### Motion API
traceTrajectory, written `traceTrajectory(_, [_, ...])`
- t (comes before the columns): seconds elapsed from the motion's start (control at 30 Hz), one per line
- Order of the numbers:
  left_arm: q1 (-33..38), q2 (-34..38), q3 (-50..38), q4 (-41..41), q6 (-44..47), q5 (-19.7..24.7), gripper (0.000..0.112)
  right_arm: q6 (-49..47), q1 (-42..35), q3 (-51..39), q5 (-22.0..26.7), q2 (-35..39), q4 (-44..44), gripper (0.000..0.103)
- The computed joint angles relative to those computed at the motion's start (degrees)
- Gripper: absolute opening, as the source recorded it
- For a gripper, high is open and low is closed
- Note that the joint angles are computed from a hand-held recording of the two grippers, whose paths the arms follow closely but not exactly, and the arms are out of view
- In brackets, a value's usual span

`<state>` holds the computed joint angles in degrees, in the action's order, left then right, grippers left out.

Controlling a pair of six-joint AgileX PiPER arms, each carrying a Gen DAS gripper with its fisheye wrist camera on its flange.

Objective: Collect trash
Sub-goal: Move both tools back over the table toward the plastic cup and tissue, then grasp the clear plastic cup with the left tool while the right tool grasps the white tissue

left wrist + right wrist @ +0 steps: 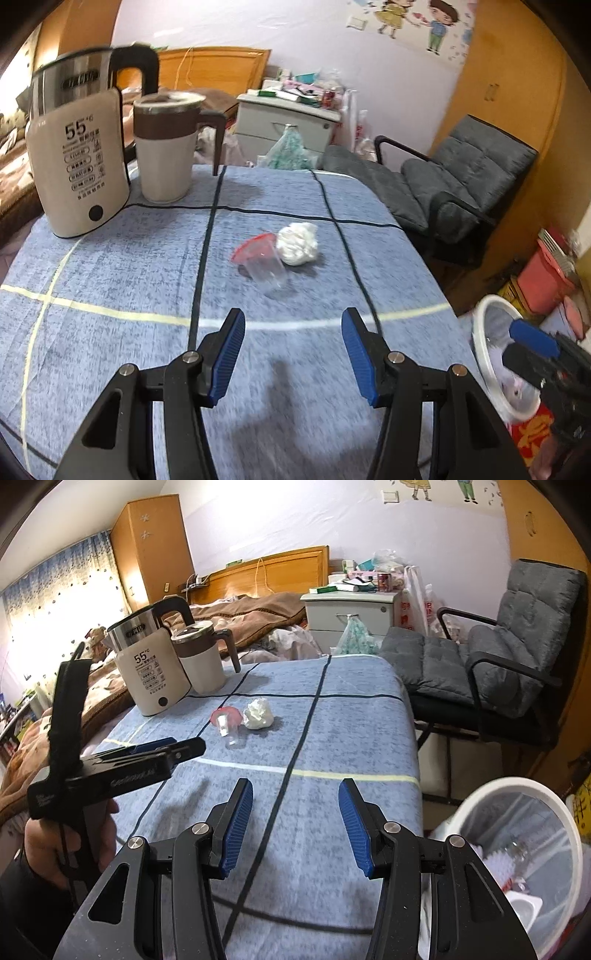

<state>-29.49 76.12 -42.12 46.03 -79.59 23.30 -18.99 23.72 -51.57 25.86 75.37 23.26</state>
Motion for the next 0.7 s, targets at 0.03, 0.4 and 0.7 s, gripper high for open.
traceTrajectory(0.03, [1.18, 0.87, -0.42, -1.04, 1.14, -0.96, 0.057, -0.62, 0.02, -0.59, -0.19, 0.97, 0.6, 0.049])
traceTrajectory(0.4, [7.78, 14.13, -8.03, -4.96, 5.25, -5.1, 0.053, -3.32, -0.53, -6.38, -0.94, 9.04, 3.39, 0.05])
traceTrajectory(0.7, [10.7, 13.9, -6.71, -9.87, 11.39, -7.51, 0.033, -6.54, 0.13, -12.71, 0.25, 16.37, 7.07, 0.049])
